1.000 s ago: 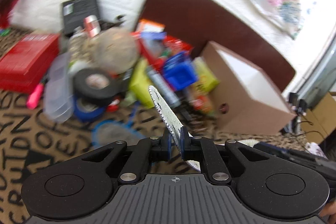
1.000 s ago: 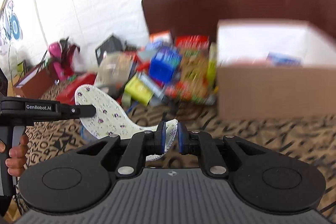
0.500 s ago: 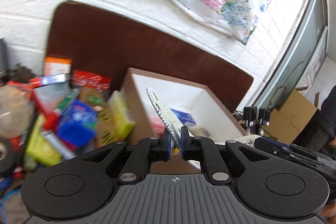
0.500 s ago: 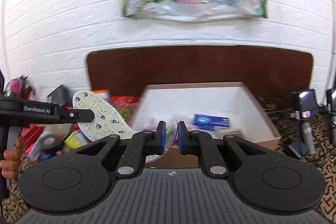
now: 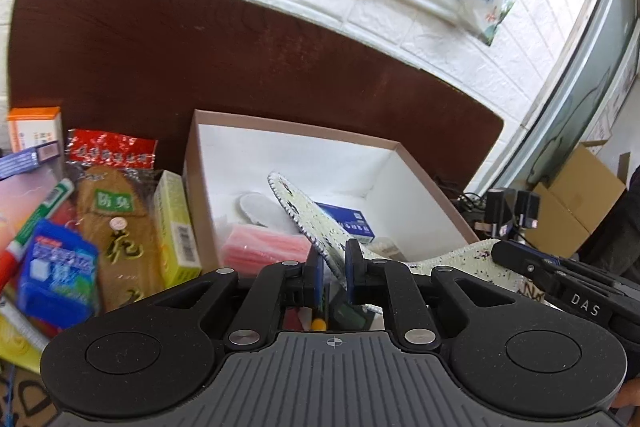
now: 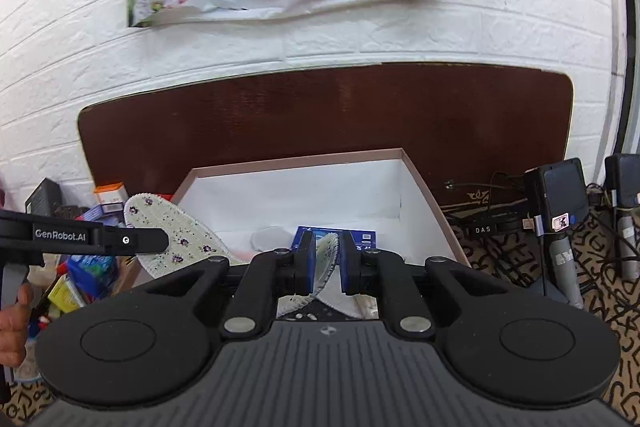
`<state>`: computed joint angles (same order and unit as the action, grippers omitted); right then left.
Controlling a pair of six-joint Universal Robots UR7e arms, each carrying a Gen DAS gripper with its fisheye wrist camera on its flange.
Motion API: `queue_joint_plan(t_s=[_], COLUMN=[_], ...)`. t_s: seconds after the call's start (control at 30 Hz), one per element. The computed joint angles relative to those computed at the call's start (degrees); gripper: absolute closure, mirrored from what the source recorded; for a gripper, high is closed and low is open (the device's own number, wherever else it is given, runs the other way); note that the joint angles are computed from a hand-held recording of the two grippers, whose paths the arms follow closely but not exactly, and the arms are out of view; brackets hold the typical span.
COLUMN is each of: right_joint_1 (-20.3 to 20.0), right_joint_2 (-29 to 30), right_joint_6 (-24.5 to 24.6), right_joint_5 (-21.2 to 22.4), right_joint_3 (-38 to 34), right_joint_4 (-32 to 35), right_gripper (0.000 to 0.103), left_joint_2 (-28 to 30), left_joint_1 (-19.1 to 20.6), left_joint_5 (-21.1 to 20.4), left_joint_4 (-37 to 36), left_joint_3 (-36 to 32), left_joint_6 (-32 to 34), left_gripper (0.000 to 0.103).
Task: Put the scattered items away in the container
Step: 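Carry the insole over the cardboard box and open both tools, then move the left tool to the blue-rimmed mesh net and grasp its handle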
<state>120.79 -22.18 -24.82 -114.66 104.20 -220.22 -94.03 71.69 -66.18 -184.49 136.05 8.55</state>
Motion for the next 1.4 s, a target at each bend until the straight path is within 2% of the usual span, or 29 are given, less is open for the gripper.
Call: queue_joint_plan(t_s=[0.07,0.1,0.13,0.17,0.2,0.27,0.33,0.47,0.6,0.67,0.73,0.93,1.1,1.27,1.4], right_joint_1=[-1.1,-1.6,-2.1,-2.4,-2.6,-2.8,-2.8,-2.4,-0.8,-0.1,0.1,1.0,3.2,5.5,7.0], right_joint_2=[0.6,0.9,1.4,2.0,2.5,3.9,5.0,5.2,6.6,6.9,6.5,5.5,4.5,5.0,7.2], right_joint_6=[0.4,0.6,1.0,1.1,1.3,0.4,-2.5,-2.9,-6.3,-7.4,-6.7,-3.0,-1.3,1.2,4.8], right_joint_5=[0.2,0.2,-0.1,-0.9,-1.8,-3.2,-3.9,-3.2,-4.7,-5.3,-4.8,-4.8,-2.8,0.7,3.4], right_joint_3=[-1.3,-1.8,-2.4,-3.1,-3.5,-3.8,-3.4,-1.7,-1.9,-2.0,-1.5,0.0,3.7,7.3,8.3], right_joint_4=[0.6,1.0,1.5,1.8,2.3,0.1,-2.8,-2.8,-4.2,-4.7,-4.4,-1.9,-2.0,-2.4,-0.8], right_gripper=[0.088,0.086,0.085,0.079,0.048,0.014,0.015,0.013,0.01,0.008,0.007,0.002,0.001,0.001,0.001], left_joint_2=[2.0,3.1,4.2,4.8,5.0,3.9,2.1,-0.7,-4.1,-4.8,-6.1,-12.4,-22.0,-34.5,-40.4], left_joint_1=[0.5,0.6,0.7,0.7,1.0,1.9,1.5,0.5,0.4,0.7,0.7,-1.7,-0.8,3.8,12.7], left_joint_5=[0.2,1.0,2.3,3.5,3.4,0.4,-0.7,-1.7,-4.8,-5.2,-5.7,-3.2,-4.8,-2.9,-5.3], left_joint_4=[-0.7,-1.2,-1.9,-2.2,-2.8,-2.6,-1.3,-1.3,4.8,3.3,3.0,4.7,8.7,15.8,20.1], left_joint_3=[-1.2,-1.6,-2.0,-2.1,-1.9,-1.2,0.0,3.3,4.8,5.9,6.7,9.6,13.7,18.4,19.3], left_joint_6=[0.0,-0.1,-0.5,-1.1,-1.5,-0.4,2.1,4.8,3.8,4.5,4.9,1.8,-0.3,-1.2,-2.6], left_gripper=[0.083,0.071,0.044,0.029,0.014,0.011,0.005,0.002,0.004,0.003,0.003,0.0,0.0,0.0,0.0])
